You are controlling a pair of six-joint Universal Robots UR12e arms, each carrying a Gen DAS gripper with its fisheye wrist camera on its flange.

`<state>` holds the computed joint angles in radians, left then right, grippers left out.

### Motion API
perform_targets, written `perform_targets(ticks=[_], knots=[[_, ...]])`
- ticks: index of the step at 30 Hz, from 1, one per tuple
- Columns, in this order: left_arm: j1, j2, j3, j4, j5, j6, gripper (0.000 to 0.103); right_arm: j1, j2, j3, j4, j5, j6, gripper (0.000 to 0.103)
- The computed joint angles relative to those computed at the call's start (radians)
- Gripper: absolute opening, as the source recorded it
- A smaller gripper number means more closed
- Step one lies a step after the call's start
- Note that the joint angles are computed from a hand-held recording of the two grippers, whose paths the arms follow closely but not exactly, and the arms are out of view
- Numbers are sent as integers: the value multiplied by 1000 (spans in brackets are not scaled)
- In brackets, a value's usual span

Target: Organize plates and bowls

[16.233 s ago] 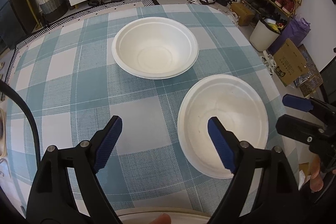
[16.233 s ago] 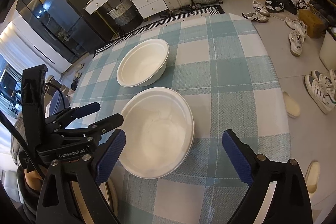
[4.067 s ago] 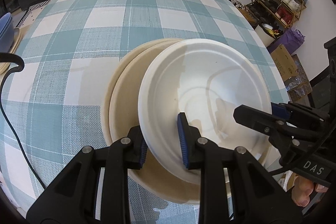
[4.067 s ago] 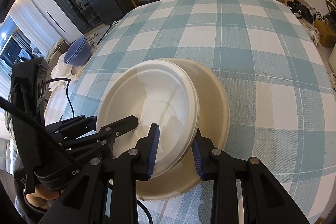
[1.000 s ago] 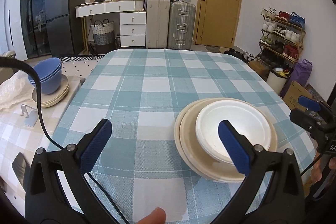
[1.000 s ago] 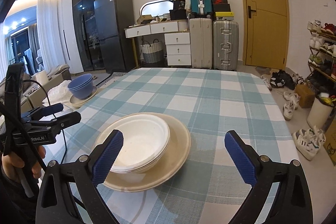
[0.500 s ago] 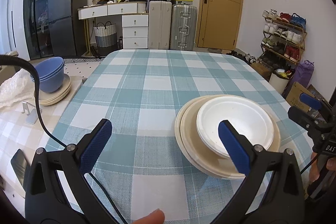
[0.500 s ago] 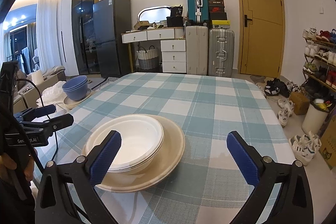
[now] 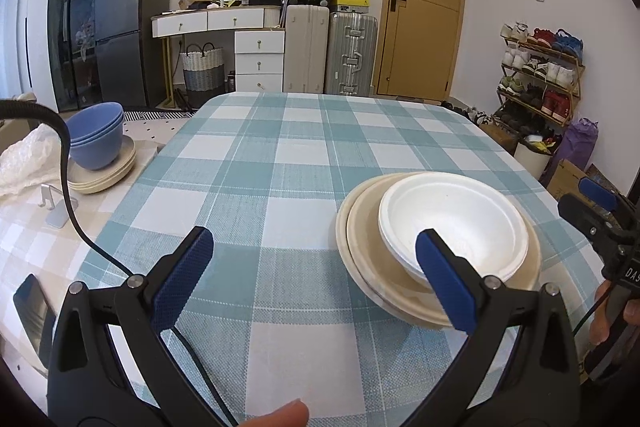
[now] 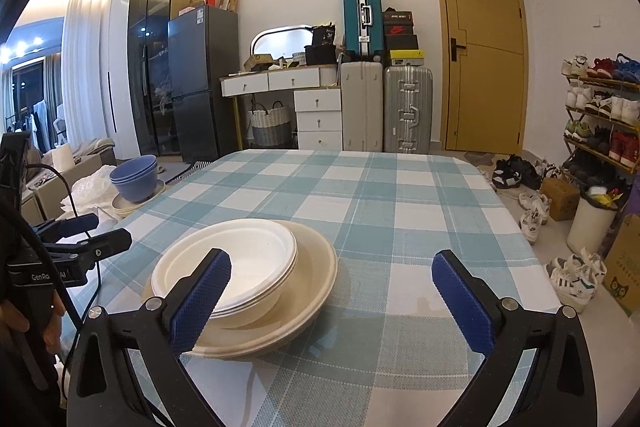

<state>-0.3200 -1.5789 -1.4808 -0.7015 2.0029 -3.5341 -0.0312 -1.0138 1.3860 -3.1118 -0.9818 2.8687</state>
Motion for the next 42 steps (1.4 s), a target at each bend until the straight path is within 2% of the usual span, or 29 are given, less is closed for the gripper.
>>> perform_targets(ticks=[7, 15, 22, 29, 42], knots=[[-9, 3, -15, 14, 22, 24, 101, 1, -2, 10, -1, -11, 9, 102], [-15, 3, -21, 30, 25, 20, 101, 3, -8, 57, -167, -46, 2, 102], [-25, -1, -20, 44, 37, 32, 101, 0, -16, 68, -141, -17, -14, 103], [-31, -2, -20, 44, 48, 26, 101, 0, -18, 68, -114, -24, 0, 103], [-38, 3, -30, 81, 62, 31, 101, -1, -18, 75, -130, -20, -1, 103]])
